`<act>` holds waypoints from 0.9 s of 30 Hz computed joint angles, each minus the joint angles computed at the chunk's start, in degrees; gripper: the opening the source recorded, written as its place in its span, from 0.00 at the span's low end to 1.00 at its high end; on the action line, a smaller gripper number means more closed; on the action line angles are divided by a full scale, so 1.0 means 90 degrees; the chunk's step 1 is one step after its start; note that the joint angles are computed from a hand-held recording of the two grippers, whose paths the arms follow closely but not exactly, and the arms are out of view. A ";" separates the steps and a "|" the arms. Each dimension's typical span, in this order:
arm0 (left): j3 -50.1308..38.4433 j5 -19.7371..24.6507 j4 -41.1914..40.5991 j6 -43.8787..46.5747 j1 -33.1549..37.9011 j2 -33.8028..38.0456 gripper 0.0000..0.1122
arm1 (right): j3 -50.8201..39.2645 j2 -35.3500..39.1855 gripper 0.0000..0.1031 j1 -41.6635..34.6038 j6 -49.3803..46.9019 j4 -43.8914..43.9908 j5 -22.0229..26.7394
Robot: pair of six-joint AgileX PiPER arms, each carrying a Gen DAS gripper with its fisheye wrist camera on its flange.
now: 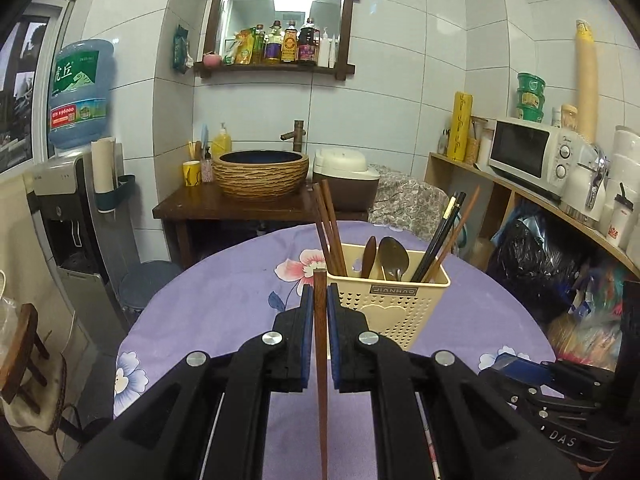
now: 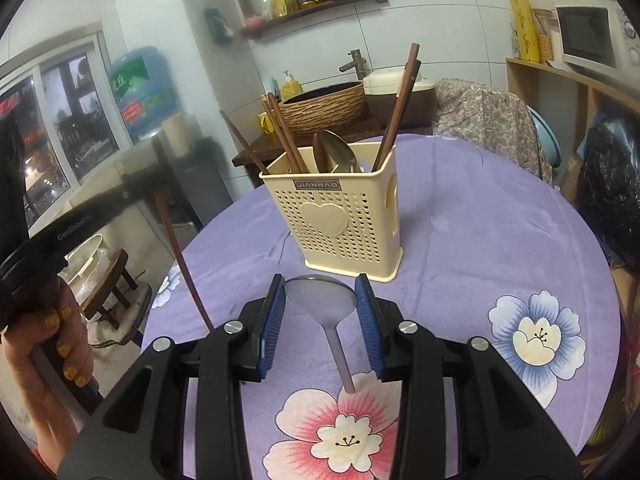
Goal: Organize utensils
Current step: 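Carry the clear spoon with the right gripper while the left gripper carries the chopstick over the caddy, then lower the spoon and chopstick into the caddy and open both grippers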
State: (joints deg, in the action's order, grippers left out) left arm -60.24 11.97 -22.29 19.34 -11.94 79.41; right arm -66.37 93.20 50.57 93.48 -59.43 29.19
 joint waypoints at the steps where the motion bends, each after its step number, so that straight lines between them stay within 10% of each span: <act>1: -0.0021 -0.0015 -0.0068 0.0029 -0.0008 0.0041 0.07 | -0.0025 0.0017 0.35 0.0006 0.0009 0.0001 0.0026; 15: -0.1198 0.0865 -0.1738 0.1544 0.0358 0.0278 0.07 | -0.0772 0.0052 0.35 -0.0396 -0.1432 0.1070 -0.0117; 27: -0.5968 0.2101 0.2006 -0.2321 -0.0392 0.2254 0.07 | -0.5073 0.1374 0.35 -0.1073 -0.3933 0.2009 0.1245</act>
